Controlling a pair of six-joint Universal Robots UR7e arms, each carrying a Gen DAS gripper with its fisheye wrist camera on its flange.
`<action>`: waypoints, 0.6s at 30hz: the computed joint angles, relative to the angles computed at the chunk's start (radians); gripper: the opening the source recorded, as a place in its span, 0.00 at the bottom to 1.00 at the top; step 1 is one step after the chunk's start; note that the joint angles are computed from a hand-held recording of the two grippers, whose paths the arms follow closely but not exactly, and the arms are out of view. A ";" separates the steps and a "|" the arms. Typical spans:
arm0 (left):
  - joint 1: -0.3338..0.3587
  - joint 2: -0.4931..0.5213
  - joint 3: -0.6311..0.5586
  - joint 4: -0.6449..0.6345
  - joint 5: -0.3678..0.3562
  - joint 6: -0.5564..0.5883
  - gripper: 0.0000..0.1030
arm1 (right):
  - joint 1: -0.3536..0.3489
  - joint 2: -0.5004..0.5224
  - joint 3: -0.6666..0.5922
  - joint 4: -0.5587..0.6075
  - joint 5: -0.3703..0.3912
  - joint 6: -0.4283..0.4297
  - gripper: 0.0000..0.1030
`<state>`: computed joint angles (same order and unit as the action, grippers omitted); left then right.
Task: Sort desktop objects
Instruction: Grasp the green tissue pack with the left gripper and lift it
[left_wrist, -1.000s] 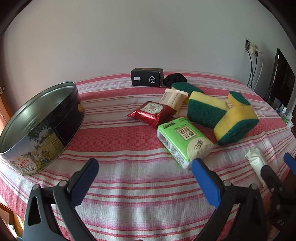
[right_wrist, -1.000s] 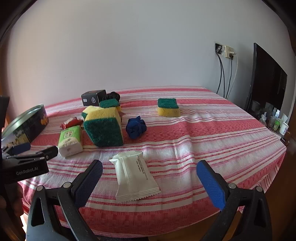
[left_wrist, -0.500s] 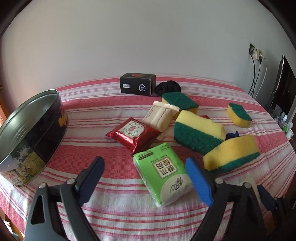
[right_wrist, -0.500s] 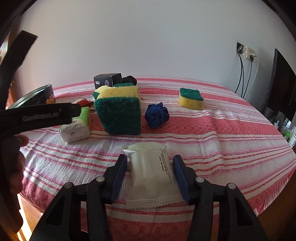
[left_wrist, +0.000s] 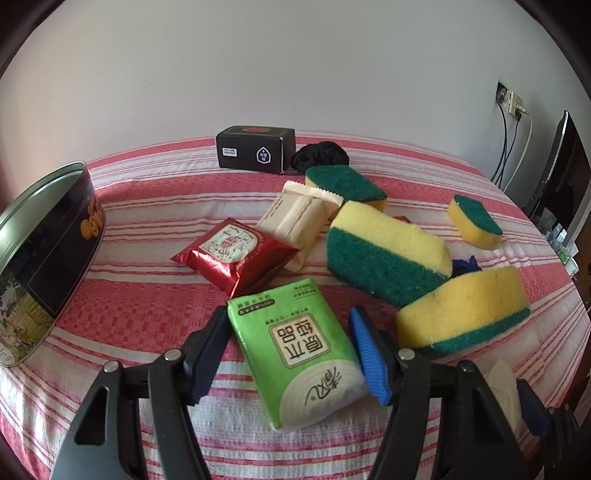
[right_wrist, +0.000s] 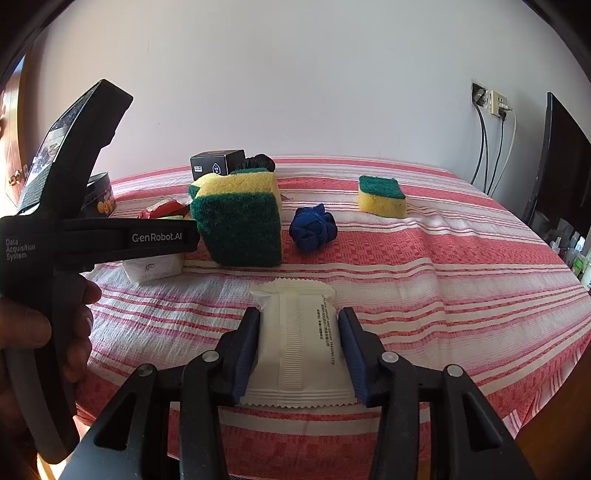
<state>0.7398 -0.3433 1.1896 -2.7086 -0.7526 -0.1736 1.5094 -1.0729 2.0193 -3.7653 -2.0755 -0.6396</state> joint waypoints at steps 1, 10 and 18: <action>0.001 -0.002 0.002 -0.004 -0.006 -0.001 0.62 | -0.001 -0.004 0.003 0.005 0.003 0.006 0.45; 0.002 -0.026 0.035 -0.047 -0.019 0.041 0.49 | -0.016 -0.056 0.016 0.082 0.057 0.124 0.43; -0.010 -0.028 0.052 -0.115 0.056 0.105 0.49 | -0.002 -0.049 0.009 0.059 0.060 0.115 0.43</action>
<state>0.7301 -0.3713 1.2419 -2.8238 -0.6969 -0.0691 1.5077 -1.1216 2.0286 -3.7067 -2.0151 -0.5249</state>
